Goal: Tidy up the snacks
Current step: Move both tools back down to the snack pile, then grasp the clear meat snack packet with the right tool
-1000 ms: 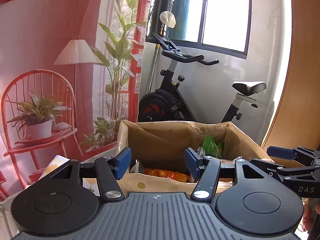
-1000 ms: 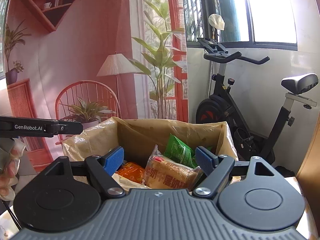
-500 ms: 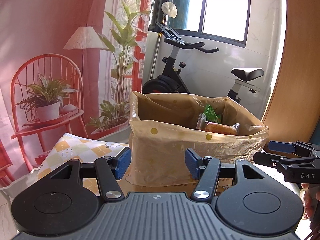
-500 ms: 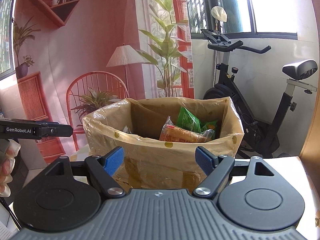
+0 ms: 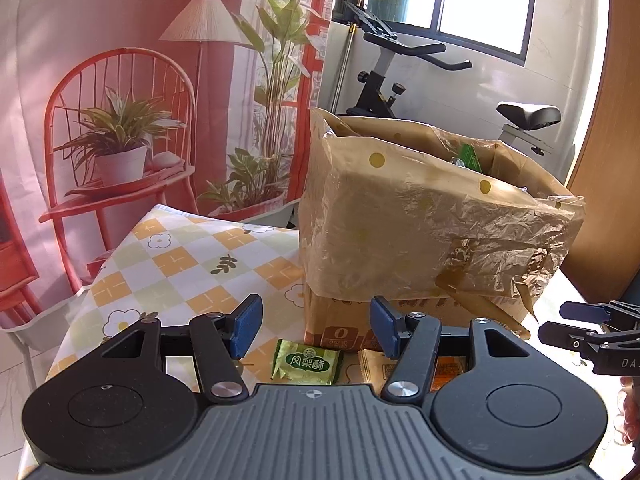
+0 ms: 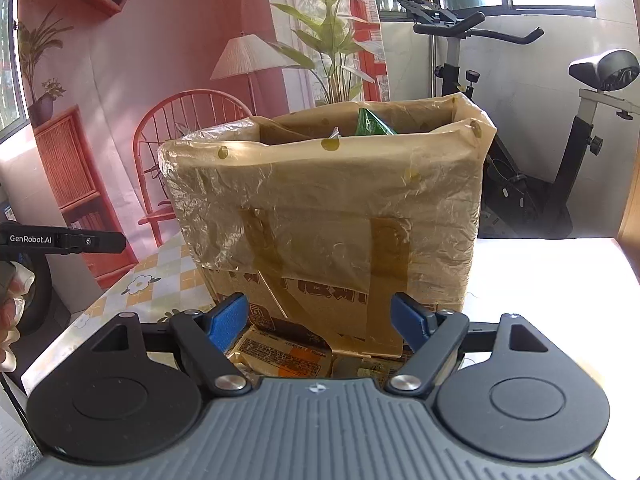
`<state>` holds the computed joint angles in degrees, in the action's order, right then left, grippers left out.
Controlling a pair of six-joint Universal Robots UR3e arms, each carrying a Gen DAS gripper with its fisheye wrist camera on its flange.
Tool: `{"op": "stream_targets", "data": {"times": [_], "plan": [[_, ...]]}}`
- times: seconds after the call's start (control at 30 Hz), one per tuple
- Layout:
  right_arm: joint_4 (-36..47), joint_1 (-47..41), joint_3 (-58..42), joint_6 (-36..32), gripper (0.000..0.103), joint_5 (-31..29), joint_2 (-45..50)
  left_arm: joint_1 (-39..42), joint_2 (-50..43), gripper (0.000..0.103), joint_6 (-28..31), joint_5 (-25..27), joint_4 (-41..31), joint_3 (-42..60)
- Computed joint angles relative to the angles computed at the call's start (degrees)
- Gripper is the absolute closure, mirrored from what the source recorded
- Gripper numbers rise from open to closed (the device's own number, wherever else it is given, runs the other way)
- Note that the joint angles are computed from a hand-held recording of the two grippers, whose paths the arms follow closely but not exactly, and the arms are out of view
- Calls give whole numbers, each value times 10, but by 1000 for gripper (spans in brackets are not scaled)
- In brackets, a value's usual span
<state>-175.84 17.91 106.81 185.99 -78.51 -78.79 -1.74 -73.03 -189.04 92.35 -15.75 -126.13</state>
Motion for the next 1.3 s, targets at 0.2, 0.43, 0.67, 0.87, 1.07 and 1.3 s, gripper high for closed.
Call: {"op": "stream_targets", "data": {"times": [0.2, 0.43, 0.67, 0.87, 1.07, 1.3], "plan": [[-7, -20, 40, -6, 26, 1, 5, 21, -8, 41, 9, -11, 14, -24], [7, -58, 57, -7, 28, 16, 26, 40, -39, 42, 18, -23, 34, -34], [65, -47, 3, -3, 30, 7, 72, 51, -84, 42, 21, -34, 52, -34], [84, 13, -56, 6, 31, -82, 128, 67, -103, 42, 26, -44, 66, -45], [74, 42, -89, 35, 30, -125, 170, 75, -118, 42, 30, -50, 78, -53], [24, 77, -81, 22, 44, -186, 191, 76, -141, 42, 45, -62, 99, -57]]}}
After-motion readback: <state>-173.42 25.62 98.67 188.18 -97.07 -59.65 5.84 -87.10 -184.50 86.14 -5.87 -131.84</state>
